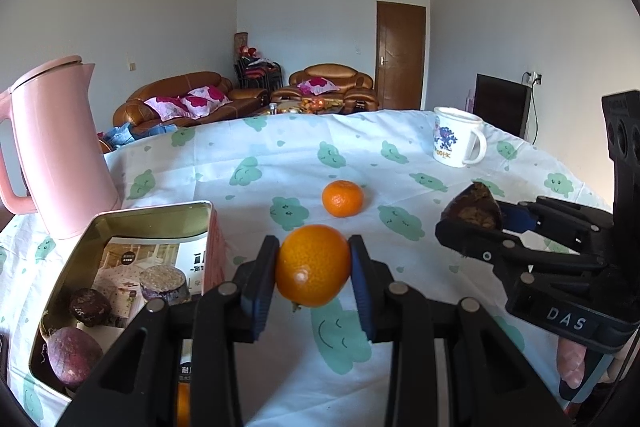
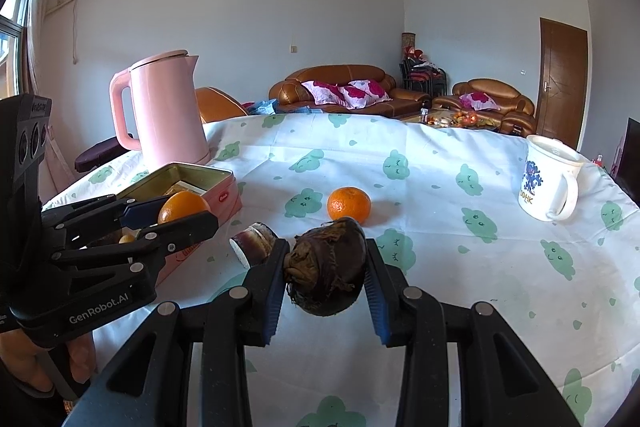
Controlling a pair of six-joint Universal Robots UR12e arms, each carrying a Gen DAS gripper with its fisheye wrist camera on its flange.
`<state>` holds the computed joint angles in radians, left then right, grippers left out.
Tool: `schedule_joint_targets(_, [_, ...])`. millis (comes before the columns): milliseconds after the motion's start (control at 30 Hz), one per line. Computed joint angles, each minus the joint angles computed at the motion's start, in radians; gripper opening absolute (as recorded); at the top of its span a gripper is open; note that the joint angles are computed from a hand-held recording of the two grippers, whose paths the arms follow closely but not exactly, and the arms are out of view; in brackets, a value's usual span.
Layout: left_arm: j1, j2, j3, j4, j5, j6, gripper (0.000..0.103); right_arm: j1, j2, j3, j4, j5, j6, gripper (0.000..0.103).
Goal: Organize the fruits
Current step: 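Carry the mandarin with the left tool while the right tool carries the dark brown fruit toward the tin box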
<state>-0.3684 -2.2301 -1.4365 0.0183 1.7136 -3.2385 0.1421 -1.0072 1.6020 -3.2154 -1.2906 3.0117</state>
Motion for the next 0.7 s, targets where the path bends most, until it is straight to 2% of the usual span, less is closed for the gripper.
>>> schedule_joint_targets(700, [-0.005,0.0,-0.012,0.062,0.026,0.002,0.036,-0.002,-0.002,0.022,-0.09,0.0,0.008,0.038])
